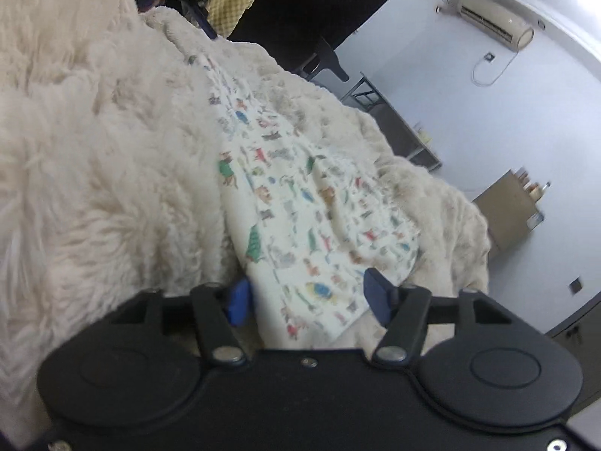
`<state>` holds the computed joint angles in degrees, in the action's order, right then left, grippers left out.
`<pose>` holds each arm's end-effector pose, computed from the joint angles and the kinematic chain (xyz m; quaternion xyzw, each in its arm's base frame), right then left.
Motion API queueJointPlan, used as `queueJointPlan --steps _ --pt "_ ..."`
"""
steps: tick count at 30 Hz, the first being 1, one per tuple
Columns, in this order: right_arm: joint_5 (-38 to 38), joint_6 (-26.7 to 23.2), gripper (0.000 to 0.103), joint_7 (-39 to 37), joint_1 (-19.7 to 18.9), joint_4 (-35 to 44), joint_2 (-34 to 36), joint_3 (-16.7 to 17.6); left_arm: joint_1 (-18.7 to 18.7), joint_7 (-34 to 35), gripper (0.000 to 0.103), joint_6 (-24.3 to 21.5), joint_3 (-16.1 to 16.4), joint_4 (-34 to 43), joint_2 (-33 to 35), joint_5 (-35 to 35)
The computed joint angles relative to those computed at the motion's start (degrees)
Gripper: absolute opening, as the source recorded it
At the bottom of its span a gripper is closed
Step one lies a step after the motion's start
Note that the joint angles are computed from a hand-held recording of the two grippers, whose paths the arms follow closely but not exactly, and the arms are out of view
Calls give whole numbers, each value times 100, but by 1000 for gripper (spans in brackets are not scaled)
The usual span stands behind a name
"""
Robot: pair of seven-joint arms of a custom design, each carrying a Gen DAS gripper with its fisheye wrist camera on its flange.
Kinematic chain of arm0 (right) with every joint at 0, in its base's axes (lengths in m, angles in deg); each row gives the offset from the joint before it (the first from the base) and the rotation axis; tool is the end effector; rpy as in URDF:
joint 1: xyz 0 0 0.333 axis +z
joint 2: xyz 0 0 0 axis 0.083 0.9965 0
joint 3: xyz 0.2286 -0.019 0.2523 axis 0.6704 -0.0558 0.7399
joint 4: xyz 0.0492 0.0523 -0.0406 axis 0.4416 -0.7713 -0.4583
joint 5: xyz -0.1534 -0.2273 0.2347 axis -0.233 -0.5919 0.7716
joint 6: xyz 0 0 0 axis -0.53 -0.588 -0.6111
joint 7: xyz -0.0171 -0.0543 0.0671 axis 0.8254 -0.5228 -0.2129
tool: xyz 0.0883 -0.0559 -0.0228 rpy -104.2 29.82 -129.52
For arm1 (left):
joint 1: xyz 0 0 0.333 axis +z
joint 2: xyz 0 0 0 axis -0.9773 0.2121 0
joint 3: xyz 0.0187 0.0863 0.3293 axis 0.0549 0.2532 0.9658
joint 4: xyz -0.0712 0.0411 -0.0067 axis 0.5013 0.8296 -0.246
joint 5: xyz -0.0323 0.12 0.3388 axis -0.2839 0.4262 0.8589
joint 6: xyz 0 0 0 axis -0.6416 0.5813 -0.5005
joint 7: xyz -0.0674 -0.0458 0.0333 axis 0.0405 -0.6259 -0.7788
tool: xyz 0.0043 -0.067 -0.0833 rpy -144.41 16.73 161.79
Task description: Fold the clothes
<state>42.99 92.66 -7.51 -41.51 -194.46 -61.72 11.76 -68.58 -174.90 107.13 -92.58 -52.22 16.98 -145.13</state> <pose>0.4785 0.1561 0.5855 -0.8036 0.3027 -0.4854 0.1643 0.7221 -0.1074 0.5296 0.2640 0.7447 -0.4580 0.4074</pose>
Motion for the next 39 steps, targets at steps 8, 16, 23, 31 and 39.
queueJointPlan --steps 8,16,23,31,39 --pt "361 527 66 47 -808 -201 -212 793 -56 434 60 -92 -331 304 268 -189" --pt "949 440 66 -416 -666 -176 -152 753 -174 -415 59 -208 -288 1428 737 42" --pt "1102 372 65 -714 -506 -152 -164 602 -12 -1551 59 -974 -279 2445 1118 797" --pt "841 -89 65 -761 140 268 102 -99 239 -1756 59 -1355 -392 1836 656 918" --pt "109 -1516 46 -1318 574 1483 1181 -23 -428 -2263 61 -1269 -121 1582 447 1540"
